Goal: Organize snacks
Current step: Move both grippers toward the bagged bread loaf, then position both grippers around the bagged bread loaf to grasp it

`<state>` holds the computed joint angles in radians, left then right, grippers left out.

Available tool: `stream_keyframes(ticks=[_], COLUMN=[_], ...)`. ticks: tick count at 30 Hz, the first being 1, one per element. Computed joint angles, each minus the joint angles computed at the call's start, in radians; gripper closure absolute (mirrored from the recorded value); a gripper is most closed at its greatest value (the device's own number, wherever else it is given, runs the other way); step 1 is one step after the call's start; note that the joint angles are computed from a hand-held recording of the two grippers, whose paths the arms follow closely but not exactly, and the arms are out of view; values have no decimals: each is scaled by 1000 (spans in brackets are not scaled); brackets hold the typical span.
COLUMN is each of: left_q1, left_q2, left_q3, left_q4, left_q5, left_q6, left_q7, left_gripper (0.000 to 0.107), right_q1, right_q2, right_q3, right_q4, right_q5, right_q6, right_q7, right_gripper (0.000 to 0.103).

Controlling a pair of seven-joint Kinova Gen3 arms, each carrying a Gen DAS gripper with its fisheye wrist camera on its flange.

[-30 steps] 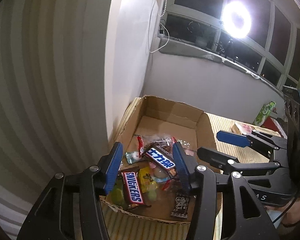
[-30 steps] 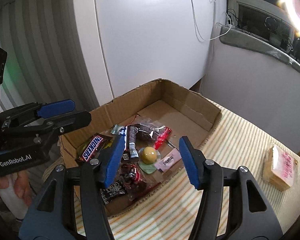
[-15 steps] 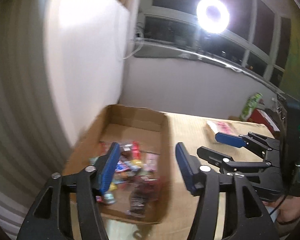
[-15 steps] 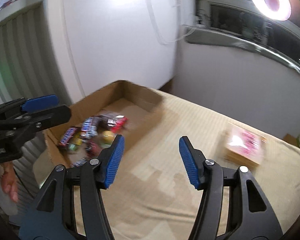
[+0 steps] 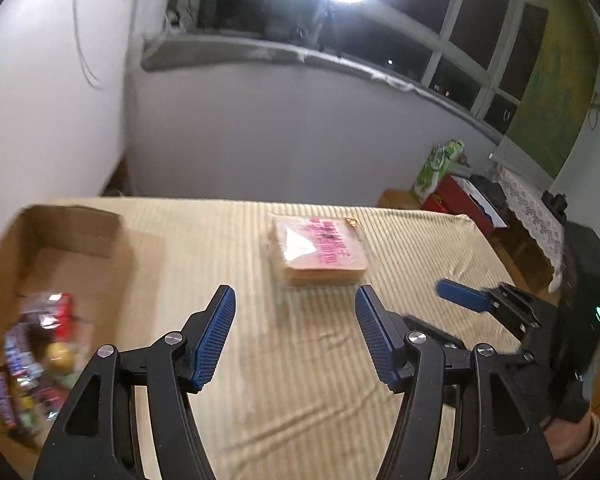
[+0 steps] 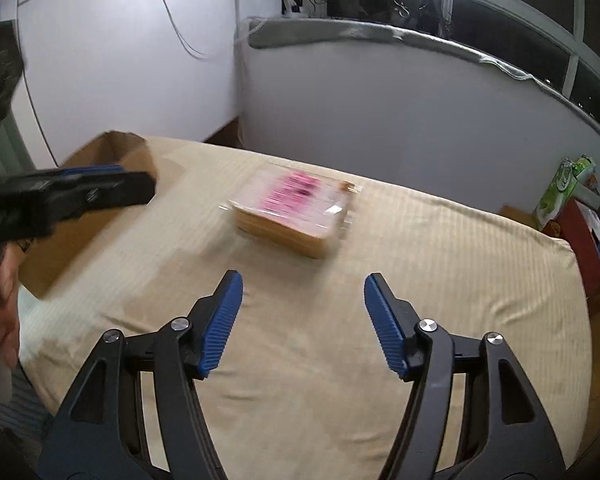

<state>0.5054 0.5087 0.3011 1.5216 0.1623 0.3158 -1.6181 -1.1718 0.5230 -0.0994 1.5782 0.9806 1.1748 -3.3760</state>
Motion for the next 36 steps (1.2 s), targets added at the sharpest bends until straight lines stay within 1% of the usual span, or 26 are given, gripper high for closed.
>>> stream_keyframes(ticks=[2,3,4,5,7,8,9,11,13,15,17,18,20,22,23,24,26,27,29,33,35,36], left_q1=[25,25,35,48,43,56,71,85,107,112,94,92,105,105,95,86,88,89,71,71,70,76], left_q2=[52,74,95,116,157,183,200,229,264,300,348,372,407,419,421,420,419,417,407,399,395,395], left_q3=[-26,-25,-38,-57,-60,-75,-94,-112,-136,-141,-107,-97,-107,-103,-88,-75,-78,-77,-53,-60,-61,-65], left_q4=[-86,-118,-155,-193,-257,-304,-342,-401,-481,-555,-644,-687,-754,-767,-759,-744,-736,-727,-689,-661,-649,-649], left_q5=[-4,3,3,1,12,5,-3,-21,-49,-62,-49,-41,-38,-25,-7,11,22,26,52,69,74,70], left_q6=[64,87,117,144,194,223,254,288,348,399,473,511,569,584,578,569,566,555,522,481,464,461], left_q7=[30,38,56,82,106,133,156,184,212,229,199,185,186,165,145,127,107,94,50,40,40,41], left_gripper=[46,46,46,46,46,46,46,46,46,46,45,45,45,45,45,45,45,45,45,46,46,46], right_q1=[36,58,76,111,154,192,211,223,243,253,269,273,278,279,276,276,266,261,254,240,250,275], right_q2=[-34,-47,-59,-68,-69,-70,-62,-59,-58,-53,-47,-39,-24,-21,-21,-21,-18,-18,-21,-18,-16,-17], right_q3=[-12,-17,-14,-30,-24,-36,-39,-12,2,15,22,26,36,52,64,69,87,94,107,125,118,99], right_q4=[55,77,99,116,125,130,118,123,128,126,120,108,88,85,88,90,87,87,91,93,84,84], right_q5=[-2,-4,-2,-2,-26,-34,-48,-58,-67,-69,-82,-96,-120,-137,-137,-145,-153,-157,-160,-164,-191,-213], right_q6=[-56,-84,-114,-143,-197,-227,-240,-292,-341,-379,-423,-429,-441,-473,-493,-507,-520,-528,-542,-549,-548,-552], right_q7=[37,70,107,148,229,269,310,373,413,448,490,519,567,585,583,588,589,584,572,560,583,617], right_gripper=[37,37,37,36,36,36,36,36,37,36,36,37,37,38,41,41,42,43,45,46,46,46])
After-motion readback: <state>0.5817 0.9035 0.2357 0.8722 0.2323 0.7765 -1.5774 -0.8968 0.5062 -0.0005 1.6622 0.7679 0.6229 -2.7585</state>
